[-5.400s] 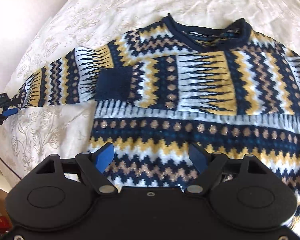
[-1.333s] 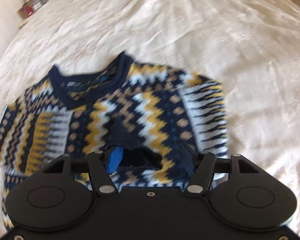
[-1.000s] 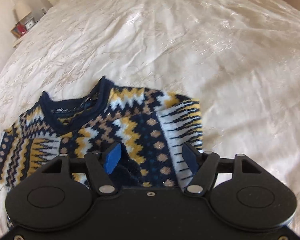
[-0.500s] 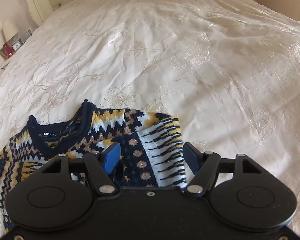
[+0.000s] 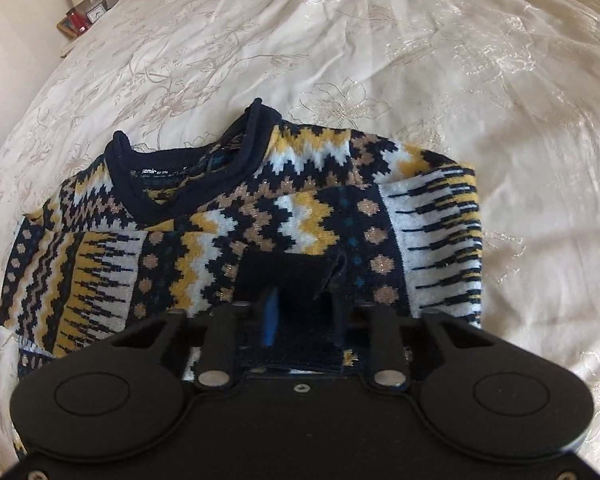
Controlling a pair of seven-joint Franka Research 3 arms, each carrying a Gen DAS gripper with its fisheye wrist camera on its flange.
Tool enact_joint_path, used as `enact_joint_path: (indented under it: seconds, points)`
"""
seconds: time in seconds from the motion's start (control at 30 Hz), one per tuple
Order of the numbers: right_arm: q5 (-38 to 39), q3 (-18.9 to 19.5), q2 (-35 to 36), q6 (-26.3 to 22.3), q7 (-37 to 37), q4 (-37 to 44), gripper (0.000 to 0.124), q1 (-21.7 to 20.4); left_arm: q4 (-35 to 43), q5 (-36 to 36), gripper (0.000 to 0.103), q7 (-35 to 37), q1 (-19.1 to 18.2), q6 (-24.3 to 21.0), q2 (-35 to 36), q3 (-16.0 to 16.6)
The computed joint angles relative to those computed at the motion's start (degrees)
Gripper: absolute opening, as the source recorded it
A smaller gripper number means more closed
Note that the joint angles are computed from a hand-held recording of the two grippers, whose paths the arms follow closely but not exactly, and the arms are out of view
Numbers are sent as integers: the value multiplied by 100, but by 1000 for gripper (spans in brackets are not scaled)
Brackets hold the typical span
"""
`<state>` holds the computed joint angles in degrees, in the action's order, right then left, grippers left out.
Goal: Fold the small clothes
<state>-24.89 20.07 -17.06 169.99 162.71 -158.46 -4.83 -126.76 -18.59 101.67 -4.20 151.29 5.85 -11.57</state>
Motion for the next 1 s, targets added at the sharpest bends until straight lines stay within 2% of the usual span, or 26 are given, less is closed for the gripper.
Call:
enact_joint_path:
  seconds: [0.13, 0.2, 0.33, 0.43, 0.5, 0.57, 0.67, 0.77, 0.87, 0.93, 1.0]
  points:
    - [477, -464, -255, 245, -821, -7, 13, 548, 110, -25, 65, 94, 13, 20, 53, -18]
    - [544, -348, -671, 145, -981, -48, 13, 480, 179, -85, 65, 195, 16, 83, 83, -50]
    - [844, -96, -1362, -553, -903, -212, 13, 135, 433, -101, 65, 327, -8, 149, 291, -125]
    - [858, -112, -1186, -1118, -974, -189, 13, -12, 652, 193, 65, 184, -68, 185, 538, -158]
    - [987, -349, -926, -1057, -1060, -197, 14, 98, 783, 323, 65, 136, -74, 203, 683, -214]
    - [975, -376, -782, -977, -1022, -196, 15, 109, 886, 441, 65, 99, -78, 224, 803, -270]
    - [867, -320, -686, -1024, -880, -168, 21, 117, 1004, 919, 65, -100, -176, 227, 989, -224]
    - [752, -346, -643, -1357, -814, -124, 27, 177, 1129, 1684, 66, -550, -319, 80, 1181, -37]
    - [687, -468, -619, -1715, -705, -141, 30, 269, 1147, 1752, 77, -498, -148, 94, 1290, -133]
    - [617, -530, -642, -1877, -589, -178, 45, 307, 1162, 1777, 80, -473, -79, 88, 1315, -180]
    - [561, -593, -728, -1881, -484, -268, 49, 348, 1182, 1777, 80, -450, -40, 63, 1313, -226]
